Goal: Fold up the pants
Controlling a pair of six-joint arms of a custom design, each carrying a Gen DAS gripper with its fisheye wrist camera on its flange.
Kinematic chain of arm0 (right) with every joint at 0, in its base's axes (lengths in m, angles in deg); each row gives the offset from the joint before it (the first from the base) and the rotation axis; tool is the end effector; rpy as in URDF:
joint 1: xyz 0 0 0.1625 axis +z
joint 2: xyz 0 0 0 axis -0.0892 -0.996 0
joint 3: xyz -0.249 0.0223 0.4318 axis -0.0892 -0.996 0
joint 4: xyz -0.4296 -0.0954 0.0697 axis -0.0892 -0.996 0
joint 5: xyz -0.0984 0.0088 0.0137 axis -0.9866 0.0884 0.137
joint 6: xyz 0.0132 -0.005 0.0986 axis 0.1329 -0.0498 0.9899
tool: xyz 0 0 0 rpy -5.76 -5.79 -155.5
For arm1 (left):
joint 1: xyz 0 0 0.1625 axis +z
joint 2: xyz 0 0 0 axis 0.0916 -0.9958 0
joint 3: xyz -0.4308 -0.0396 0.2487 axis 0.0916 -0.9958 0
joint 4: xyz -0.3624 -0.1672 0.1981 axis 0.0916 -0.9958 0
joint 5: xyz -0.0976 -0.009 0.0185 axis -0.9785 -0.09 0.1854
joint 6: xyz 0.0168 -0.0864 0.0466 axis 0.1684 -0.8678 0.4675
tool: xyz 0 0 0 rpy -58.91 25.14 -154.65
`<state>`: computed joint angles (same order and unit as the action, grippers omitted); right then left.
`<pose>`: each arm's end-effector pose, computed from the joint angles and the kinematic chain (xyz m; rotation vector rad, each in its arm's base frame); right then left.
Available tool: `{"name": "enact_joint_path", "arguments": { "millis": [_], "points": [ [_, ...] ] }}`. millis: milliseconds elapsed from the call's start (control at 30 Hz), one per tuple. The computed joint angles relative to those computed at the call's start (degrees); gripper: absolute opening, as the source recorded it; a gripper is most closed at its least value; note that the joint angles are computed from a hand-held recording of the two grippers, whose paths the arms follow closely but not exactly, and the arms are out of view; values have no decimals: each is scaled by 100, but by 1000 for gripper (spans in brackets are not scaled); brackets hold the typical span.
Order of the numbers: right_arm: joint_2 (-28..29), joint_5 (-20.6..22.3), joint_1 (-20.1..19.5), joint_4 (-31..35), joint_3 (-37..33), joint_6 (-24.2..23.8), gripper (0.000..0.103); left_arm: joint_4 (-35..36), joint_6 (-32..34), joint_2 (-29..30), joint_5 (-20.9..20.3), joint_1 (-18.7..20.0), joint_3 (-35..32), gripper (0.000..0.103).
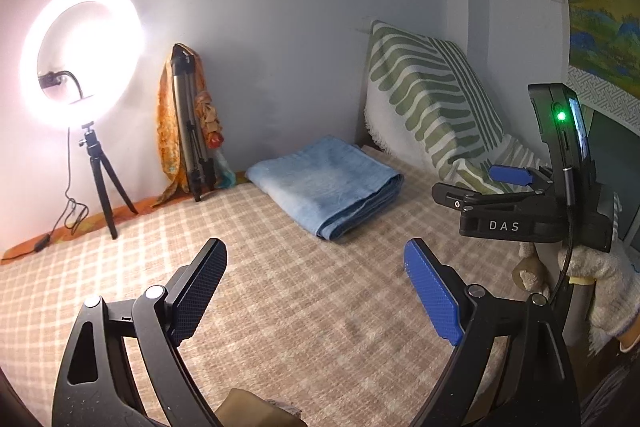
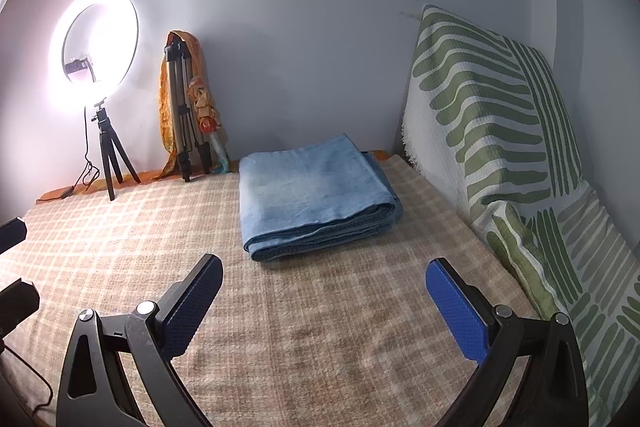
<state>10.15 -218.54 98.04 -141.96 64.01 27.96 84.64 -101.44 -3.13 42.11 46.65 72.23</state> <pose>0.0989 -0.5972 0.2371 0.0566 -1.9372 1.2218 -0.3098 -0.6649 0.0187 1.3742 2.3367 -0.9367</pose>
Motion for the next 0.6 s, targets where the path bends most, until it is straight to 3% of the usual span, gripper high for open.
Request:
{"name": "enact_joint_path", "arguments": {
  "millis": [600],
  "points": [
    [41, -28, 3, 77, -34, 35, 103, -73, 39, -61, 53, -9, 65, 91]
  ]
}}
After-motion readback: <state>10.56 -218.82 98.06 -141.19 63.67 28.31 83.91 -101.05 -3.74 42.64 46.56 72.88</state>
